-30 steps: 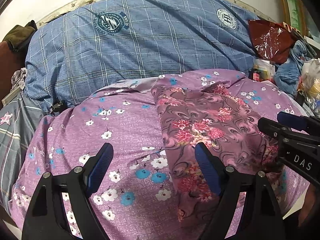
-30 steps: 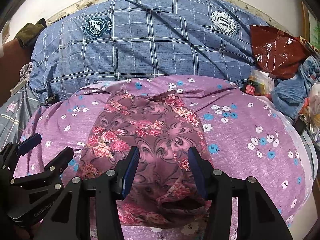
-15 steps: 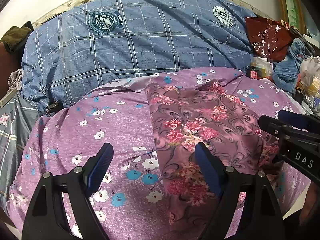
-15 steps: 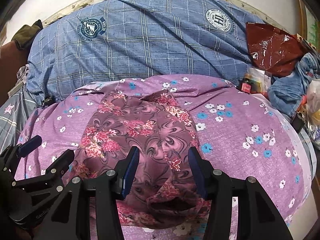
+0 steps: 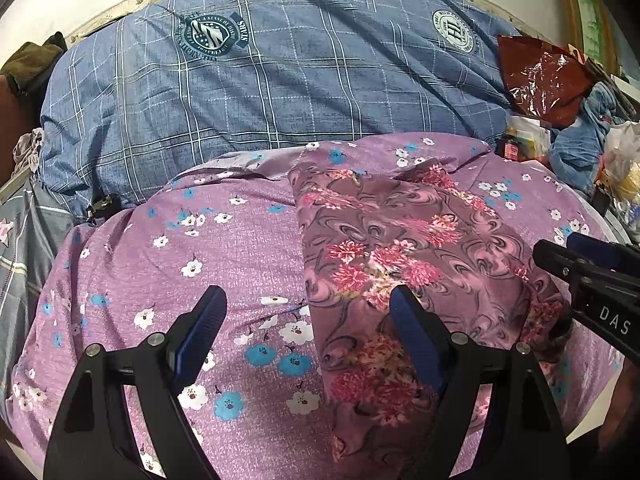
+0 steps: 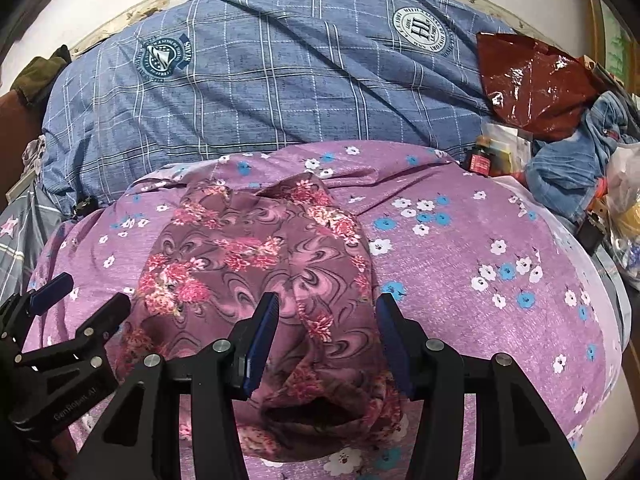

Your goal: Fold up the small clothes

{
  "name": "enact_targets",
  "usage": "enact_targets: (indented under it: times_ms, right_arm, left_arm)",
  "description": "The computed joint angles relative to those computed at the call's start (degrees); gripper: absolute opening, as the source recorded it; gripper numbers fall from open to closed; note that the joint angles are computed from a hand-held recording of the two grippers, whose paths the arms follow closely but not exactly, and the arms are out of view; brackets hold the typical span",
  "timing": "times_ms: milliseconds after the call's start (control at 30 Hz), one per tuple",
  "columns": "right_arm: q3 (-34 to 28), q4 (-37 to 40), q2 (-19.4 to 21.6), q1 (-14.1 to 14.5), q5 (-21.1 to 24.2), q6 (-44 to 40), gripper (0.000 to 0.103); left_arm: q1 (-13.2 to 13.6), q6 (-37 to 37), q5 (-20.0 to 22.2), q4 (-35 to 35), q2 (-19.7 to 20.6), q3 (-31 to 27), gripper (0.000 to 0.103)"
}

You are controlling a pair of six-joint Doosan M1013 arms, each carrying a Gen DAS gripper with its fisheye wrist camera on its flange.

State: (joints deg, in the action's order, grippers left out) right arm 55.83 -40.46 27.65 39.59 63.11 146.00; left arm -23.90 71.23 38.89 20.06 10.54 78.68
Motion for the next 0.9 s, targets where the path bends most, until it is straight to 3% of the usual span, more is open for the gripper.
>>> enact_targets:
  times_ms: [433, 533, 633, 733, 900]
  right_arm:
    - [0.1, 0.4, 0.4, -0.9, 0.9, 0.0, 0.053]
    - [1.1, 0.9, -0.3, -1.5, -0.6, 0.7, 0.058]
    - [4.5, 2.1, -2.6, -3.1, -4.9, 4.8, 0.067]
    - [8.1, 5.7, -4.7, -5.2, -9.9, 7.7, 0.07]
    - [14.2, 27.3, -7.7, -11.0, -23.7, 2.2, 0.07]
  left_arm:
    - [0.6, 2.3, 0.5, -2.8, 1.7, -1.7, 0.084]
    - [1.8, 6.1, 0.8, -7.3, 2.4, -3.3, 0.084]
    - [4.6, 15.8, 3.0, -21.3, 3.7, -5.7, 0.084]
    - [7.6, 25.8, 8.5, -35.5, 5.8, -8.7, 0.084]
    - [9.4, 30.0, 18.5, -45.1, 9.8, -13.2, 0.084]
